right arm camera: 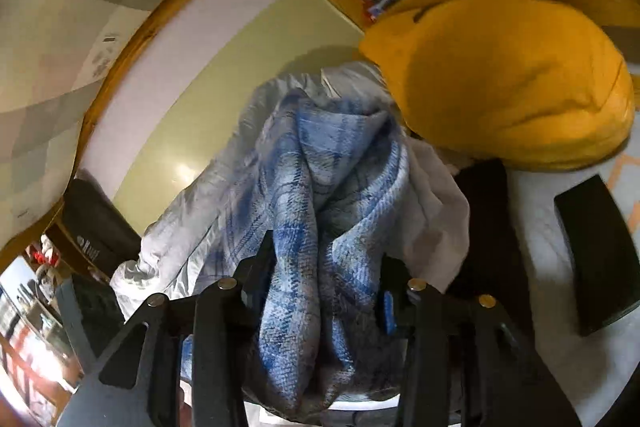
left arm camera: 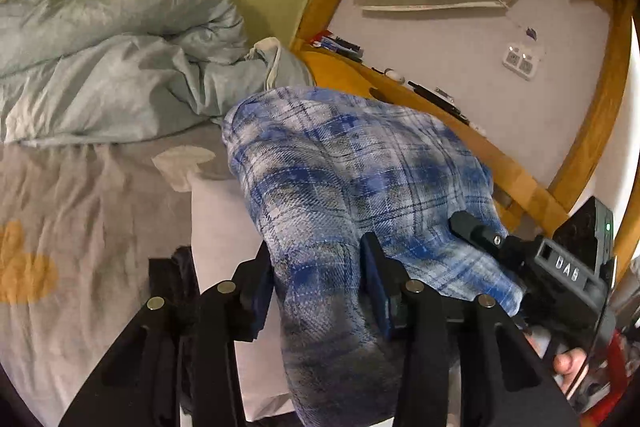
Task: Fold large clothes
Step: 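Carry the folded shirt with both tools onto the white clothes stack and release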
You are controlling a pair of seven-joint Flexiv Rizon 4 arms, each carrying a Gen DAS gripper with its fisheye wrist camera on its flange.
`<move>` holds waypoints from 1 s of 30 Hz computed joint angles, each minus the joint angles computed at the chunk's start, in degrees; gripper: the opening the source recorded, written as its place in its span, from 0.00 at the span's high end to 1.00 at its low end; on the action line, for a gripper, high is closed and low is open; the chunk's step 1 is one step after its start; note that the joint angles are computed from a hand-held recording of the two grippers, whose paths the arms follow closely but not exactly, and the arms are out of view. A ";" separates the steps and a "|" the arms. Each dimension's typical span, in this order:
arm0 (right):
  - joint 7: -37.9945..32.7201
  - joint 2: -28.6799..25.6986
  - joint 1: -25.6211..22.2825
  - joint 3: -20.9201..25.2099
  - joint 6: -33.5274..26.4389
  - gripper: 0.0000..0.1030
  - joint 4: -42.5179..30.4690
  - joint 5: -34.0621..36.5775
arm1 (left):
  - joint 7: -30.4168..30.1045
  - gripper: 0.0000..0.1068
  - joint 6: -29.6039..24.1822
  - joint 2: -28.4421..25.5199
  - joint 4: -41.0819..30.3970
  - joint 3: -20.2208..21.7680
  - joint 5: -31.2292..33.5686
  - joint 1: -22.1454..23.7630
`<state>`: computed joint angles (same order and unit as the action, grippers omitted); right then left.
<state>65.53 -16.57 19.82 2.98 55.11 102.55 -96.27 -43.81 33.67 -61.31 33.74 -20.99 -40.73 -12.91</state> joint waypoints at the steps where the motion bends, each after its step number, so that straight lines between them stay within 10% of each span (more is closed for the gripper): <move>1: 1.55 -0.14 -0.09 -0.09 0.19 0.59 -0.13 -0.57 | 1.87 0.55 1.64 1.08 1.99 -0.02 0.17 0.18; 6: -8.83 0.59 2.06 0.92 -5.17 0.38 0.25 7.77 | 9.65 0.33 8.82 8.05 14.40 -1.87 -2.37 3.11; 13: -21.70 2.46 10.95 3.13 -28.39 0.04 -2.41 16.29 | 25.40 0.18 19.83 16.77 28.65 -6.48 -12.69 8.64; 25: -43.22 -10.31 31.38 0.28 -59.62 0.00 -26.08 18.39 | 46.75 0.04 19.50 32.76 46.57 -5.24 -38.56 17.90; 30: -43.16 -13.60 34.10 -1.17 -51.68 0.00 -27.48 17.23 | 55.08 0.04 18.09 37.13 51.95 -0.85 -46.29 18.83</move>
